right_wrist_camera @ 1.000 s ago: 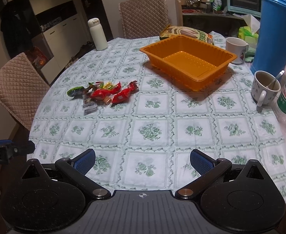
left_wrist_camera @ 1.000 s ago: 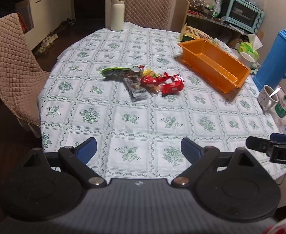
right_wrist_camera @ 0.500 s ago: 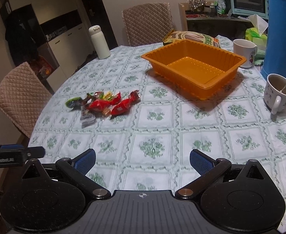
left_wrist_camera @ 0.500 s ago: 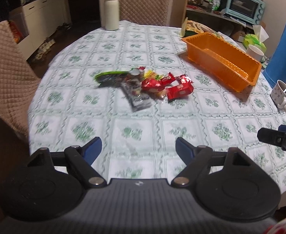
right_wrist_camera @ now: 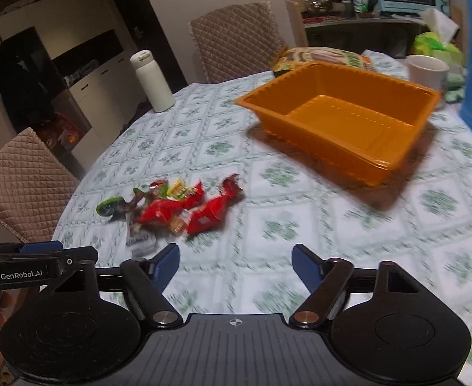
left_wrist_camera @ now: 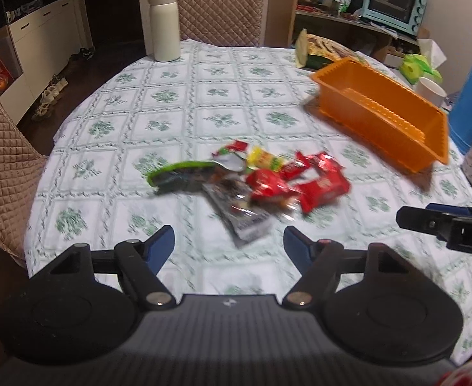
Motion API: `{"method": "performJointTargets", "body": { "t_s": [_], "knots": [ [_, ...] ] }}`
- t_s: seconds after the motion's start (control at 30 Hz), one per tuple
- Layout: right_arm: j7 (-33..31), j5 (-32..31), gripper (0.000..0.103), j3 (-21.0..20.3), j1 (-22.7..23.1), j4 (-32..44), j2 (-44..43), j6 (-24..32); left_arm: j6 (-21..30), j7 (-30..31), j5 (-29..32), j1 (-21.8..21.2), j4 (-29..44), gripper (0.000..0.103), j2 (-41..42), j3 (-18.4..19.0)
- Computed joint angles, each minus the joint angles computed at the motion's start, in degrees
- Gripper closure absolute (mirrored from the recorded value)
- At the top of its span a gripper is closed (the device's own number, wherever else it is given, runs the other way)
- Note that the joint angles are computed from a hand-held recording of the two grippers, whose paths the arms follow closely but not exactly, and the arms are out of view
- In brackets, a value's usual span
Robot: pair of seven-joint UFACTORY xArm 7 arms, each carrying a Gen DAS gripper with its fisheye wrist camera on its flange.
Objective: Organize snacks
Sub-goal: 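Reach both tools toward the snack pile and open their fingers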
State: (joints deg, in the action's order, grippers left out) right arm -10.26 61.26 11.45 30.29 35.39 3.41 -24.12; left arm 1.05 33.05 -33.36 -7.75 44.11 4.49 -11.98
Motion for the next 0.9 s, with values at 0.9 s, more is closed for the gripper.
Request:
{"method": "performJointTargets", "body": {
  "t_s": [0.9],
  "knots": [
    [29.67, -23.33, 0.068, -13.55, 4.82, 15.98, 20.76, 2.41, 1.0, -2.35, 13.08, 11.36, 10.26, 0.03, 11.96, -3.94]
  ]
}}
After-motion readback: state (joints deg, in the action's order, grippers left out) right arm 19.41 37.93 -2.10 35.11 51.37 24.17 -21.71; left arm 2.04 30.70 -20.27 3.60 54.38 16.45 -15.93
